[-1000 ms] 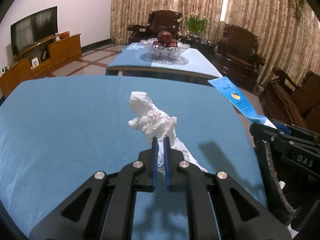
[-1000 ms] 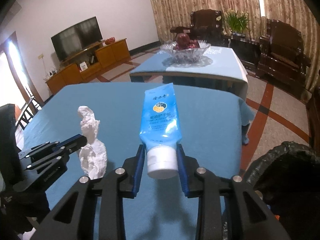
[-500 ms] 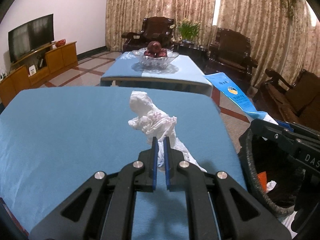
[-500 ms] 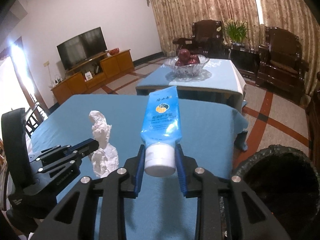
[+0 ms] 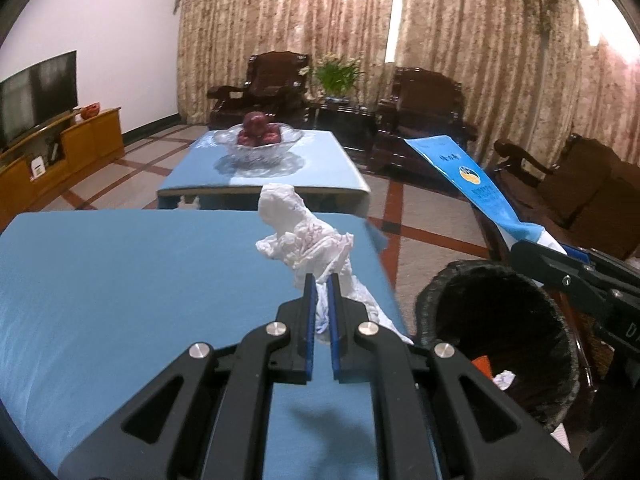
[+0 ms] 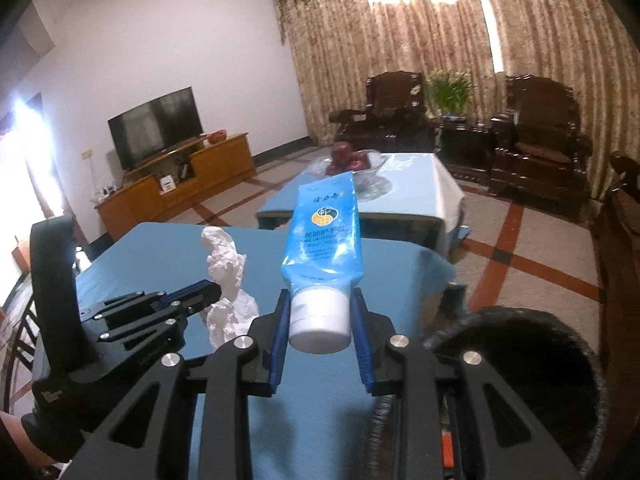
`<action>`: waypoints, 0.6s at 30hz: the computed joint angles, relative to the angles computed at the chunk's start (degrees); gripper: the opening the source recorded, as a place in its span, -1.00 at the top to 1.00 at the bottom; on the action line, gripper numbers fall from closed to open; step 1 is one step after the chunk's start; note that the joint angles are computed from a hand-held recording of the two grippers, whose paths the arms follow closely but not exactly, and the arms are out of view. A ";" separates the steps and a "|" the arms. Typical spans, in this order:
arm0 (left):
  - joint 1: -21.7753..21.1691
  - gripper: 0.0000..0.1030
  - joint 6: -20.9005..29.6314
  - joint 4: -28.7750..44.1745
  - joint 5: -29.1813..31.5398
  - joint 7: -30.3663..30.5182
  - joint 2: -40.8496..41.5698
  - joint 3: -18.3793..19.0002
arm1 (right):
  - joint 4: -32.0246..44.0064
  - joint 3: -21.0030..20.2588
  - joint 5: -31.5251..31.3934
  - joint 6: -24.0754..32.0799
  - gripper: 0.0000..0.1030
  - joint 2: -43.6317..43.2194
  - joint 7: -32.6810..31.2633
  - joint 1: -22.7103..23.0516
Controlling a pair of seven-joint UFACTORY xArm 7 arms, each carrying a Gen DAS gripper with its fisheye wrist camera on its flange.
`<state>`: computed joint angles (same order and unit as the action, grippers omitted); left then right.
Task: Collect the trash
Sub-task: 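Carry the tissue and lotion tube over the bin with both grippers, then open both grippers to drop the tissue and tube into the bin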
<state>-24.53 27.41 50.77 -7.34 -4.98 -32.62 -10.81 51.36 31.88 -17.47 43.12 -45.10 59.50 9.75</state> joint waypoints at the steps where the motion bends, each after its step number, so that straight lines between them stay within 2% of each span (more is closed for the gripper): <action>1: -0.41 0.90 -0.16 0.32 -0.22 -0.21 0.30 -0.42 | -0.38 -0.37 0.18 1.23 0.43 -1.07 -0.13 0.39; 9: -4.90 0.90 -1.68 3.31 -1.66 -0.96 4.62 -3.27 | -5.03 -2.93 2.41 10.51 0.43 -11.48 -1.18 1.92; 18: -8.97 0.90 -3.74 8.05 -0.92 -0.96 11.73 -6.36 | -10.63 -5.75 4.43 17.54 0.43 -21.96 -3.88 0.48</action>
